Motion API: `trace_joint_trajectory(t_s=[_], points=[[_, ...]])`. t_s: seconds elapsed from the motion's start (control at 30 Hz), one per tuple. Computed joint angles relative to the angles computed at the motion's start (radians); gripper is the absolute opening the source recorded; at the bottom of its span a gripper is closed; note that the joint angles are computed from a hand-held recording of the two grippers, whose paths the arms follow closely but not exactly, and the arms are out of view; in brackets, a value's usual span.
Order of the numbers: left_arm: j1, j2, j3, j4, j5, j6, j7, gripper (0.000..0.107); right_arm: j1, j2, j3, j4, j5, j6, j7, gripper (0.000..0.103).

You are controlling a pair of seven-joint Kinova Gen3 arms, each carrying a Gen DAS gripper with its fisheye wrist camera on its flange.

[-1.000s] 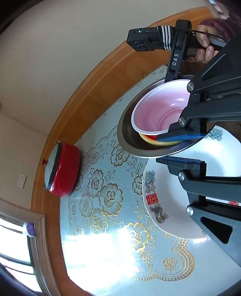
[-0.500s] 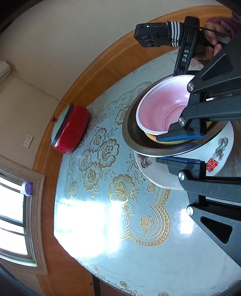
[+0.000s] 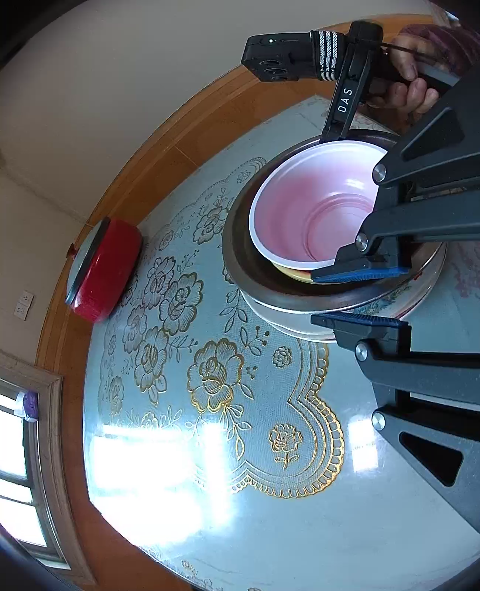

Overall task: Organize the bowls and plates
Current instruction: 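Lower the steel bowl onto the plate stack with both grippers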

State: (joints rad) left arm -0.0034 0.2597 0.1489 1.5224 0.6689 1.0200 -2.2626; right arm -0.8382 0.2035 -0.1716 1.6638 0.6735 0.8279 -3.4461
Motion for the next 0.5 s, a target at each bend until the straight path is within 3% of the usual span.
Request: trace_joint_trajectory(t_s=[0.23,0.5], points=[[-0.025,0.045,0.017,-0.046,0.017,0.085,-0.094,0.015,-0.051,0.052,0.014,-0.077,0.008,0.150,-0.064,0.010],[-0.038,0.095,0.021,-0.107,0.016,0.155,-0.126,0.015,-0.089,0.056,0.018,-0.085,0.048,0.206,-0.177,0.014]])
